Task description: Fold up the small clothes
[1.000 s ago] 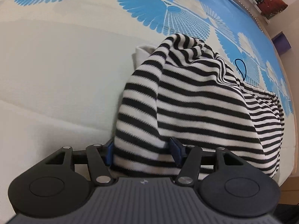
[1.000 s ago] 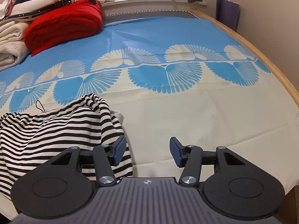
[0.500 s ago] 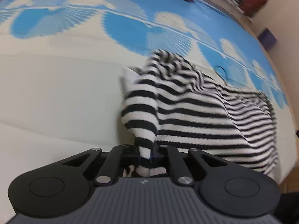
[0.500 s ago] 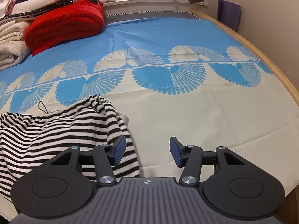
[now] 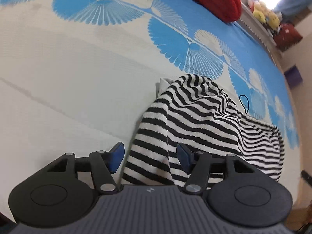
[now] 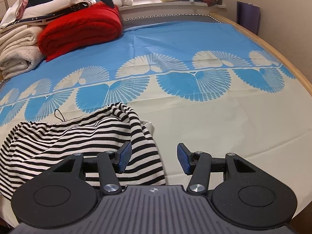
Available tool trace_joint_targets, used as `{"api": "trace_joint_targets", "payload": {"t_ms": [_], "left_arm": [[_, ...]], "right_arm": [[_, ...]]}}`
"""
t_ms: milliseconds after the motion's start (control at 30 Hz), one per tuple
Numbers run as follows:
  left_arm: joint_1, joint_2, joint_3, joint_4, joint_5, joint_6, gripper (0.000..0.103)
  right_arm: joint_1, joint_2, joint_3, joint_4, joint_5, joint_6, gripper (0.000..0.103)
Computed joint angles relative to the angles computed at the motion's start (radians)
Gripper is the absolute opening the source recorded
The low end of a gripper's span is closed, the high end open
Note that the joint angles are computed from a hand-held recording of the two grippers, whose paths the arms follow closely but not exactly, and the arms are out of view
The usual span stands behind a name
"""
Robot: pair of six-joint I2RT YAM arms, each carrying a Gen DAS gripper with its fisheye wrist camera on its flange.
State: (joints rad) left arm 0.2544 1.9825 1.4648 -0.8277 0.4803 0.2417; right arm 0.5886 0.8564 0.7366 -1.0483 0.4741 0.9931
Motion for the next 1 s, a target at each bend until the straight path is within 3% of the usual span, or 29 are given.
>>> {"api": "trace_joint_targets", "payload": {"t_ms": [267, 400, 433, 467, 533, 867, 1000], "left_arm": [[-0.063, 0.135, 0.076, -0.042, -0.029, 0.068, 0.064], [-0.089, 0.169, 0.095, -0.030, 0.005, 0.082, 0.062], [-0.098, 0.175, 0.100, -0.032, 0.011, 0.083, 0.054], [-0.110, 0.180, 0.104, -0.036, 0.016, 0.096, 0.038], [-0.139, 0.182, 0.098, -0.032, 0.018, 0.108, 0.021], [-0.114, 0.023, -0.032, 0.065, 0.021, 0.107, 0.013], [-0.086, -0.056, -0.080, 0.092, -0.064, 0.121, 0.013]], "right_arm": [[-0.072, -0.047, -0.022, -0.002, -0.024, -0.068, 0.053], [-0.153, -0.093, -0.038, -0.007, -0.044, -0.128, 0.053], [-0.171, -0.102, -0.041, -0.008, -0.049, -0.140, 0.053], [-0.192, -0.110, -0.045, -0.010, -0.055, -0.152, 0.053], [-0.229, -0.120, -0.051, -0.007, -0.065, -0.176, 0.053], [-0.232, -0.094, -0.044, 0.010, -0.061, -0.149, 0.053], [-0.189, -0.067, -0.033, 0.022, -0.054, -0.086, 0.053]]}}
